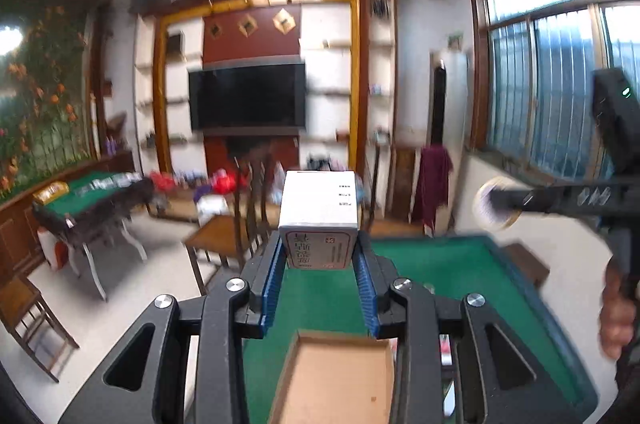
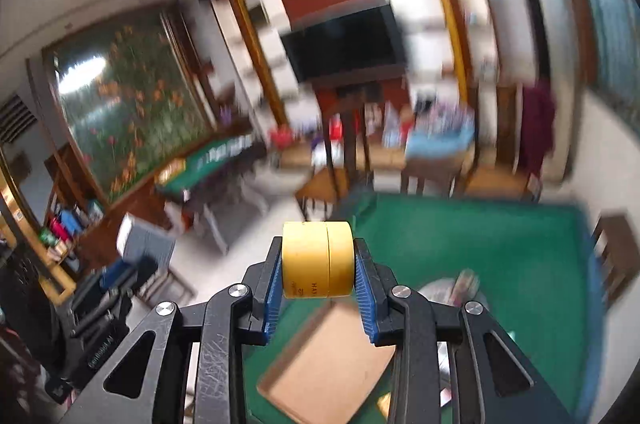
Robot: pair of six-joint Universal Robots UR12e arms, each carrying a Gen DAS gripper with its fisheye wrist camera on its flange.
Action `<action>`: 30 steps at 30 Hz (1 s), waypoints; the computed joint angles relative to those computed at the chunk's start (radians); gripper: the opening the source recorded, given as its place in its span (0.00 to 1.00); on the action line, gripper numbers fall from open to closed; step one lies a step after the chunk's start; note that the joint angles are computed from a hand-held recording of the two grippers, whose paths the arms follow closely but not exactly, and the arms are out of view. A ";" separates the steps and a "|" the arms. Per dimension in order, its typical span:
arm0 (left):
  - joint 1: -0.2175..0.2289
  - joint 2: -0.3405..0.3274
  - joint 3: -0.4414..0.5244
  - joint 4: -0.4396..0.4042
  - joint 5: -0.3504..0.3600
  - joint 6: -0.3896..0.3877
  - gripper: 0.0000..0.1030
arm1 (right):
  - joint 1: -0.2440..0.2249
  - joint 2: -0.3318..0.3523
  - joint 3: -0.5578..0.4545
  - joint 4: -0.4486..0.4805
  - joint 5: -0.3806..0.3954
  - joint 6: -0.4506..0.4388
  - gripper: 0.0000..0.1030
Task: Organize objects
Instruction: 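Lower both items into the cardboard box and open both grippers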
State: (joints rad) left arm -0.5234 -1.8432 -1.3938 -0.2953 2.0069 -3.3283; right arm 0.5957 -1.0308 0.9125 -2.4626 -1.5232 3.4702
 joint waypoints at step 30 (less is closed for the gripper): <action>0.105 -0.353 0.131 -0.302 -0.385 -0.158 0.42 | -0.069 0.297 -0.093 0.249 0.064 0.085 0.37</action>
